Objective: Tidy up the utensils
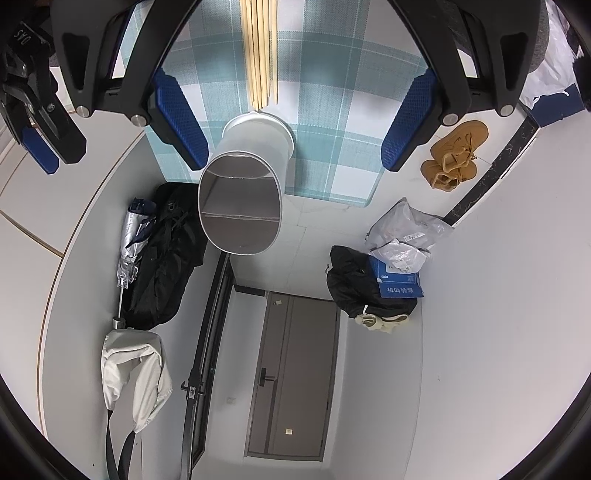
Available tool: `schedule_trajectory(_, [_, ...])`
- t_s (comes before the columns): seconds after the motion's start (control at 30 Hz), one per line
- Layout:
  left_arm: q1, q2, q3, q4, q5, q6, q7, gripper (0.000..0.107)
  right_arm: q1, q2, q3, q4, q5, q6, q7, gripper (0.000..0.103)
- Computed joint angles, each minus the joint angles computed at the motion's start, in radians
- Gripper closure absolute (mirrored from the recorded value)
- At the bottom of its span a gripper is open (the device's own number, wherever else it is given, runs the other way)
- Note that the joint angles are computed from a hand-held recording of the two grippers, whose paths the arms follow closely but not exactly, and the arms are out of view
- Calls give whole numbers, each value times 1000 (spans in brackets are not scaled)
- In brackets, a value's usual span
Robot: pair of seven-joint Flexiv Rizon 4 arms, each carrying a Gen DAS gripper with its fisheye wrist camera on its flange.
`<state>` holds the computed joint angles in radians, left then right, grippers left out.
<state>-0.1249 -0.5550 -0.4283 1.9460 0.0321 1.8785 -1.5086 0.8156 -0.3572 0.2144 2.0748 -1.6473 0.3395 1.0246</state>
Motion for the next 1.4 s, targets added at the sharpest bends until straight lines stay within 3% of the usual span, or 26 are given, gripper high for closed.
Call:
schedule_trajectory(0.2, [-8, -21, 6, -15, -3, -1, -3, 15, -20, -6, -4, -3, -4, 49, 3, 0])
schedule_trajectory(0.3, [-10, -32, 7, -25, -17, -37, 1, 15, -56, -19, -10, -15, 12, 155, -9, 0])
schedule_trajectory(0.5, [-11, -81, 9, -55, -90, -147, 17, 15, -132, -82, -39, -52, 33, 417, -36, 16])
schedule_trajectory(0.57, [-18, -110, 20, -75, -107, -142, 32, 15, -151, -120, -51, -75, 54, 506, -69, 20])
schedule_trajectory(0.83, [-21, -195, 18, -163, -181, -188, 27, 15, -166, -246, -106, -151, 247, 738, -248, 41])
schedule_trajectory(0.9, [-60, -181, 76, -174, -207, -216, 32, 15, -166, -270, -117, -165, 304, 777, -306, 46])
schedule_trajectory(1.03, [-68, -182, 94, -191, -237, -247, 32, 15, -152, -307, -127, -194, 424, 814, -417, 54])
schedule_trajectory(1.17, [-56, -197, 69, -210, -269, -274, 34, 15, -130, -330, -133, -215, 537, 818, -516, 55])
schedule_trajectory(1.23, [-62, -197, 76, -212, -279, -277, 33, 15, -119, -338, -140, -219, 579, 831, -553, 64])
schedule_trajectory(1.4, [-51, -194, 59, -207, -298, -290, 38, 15, -62, -330, -188, -214, 643, 840, -595, 72])
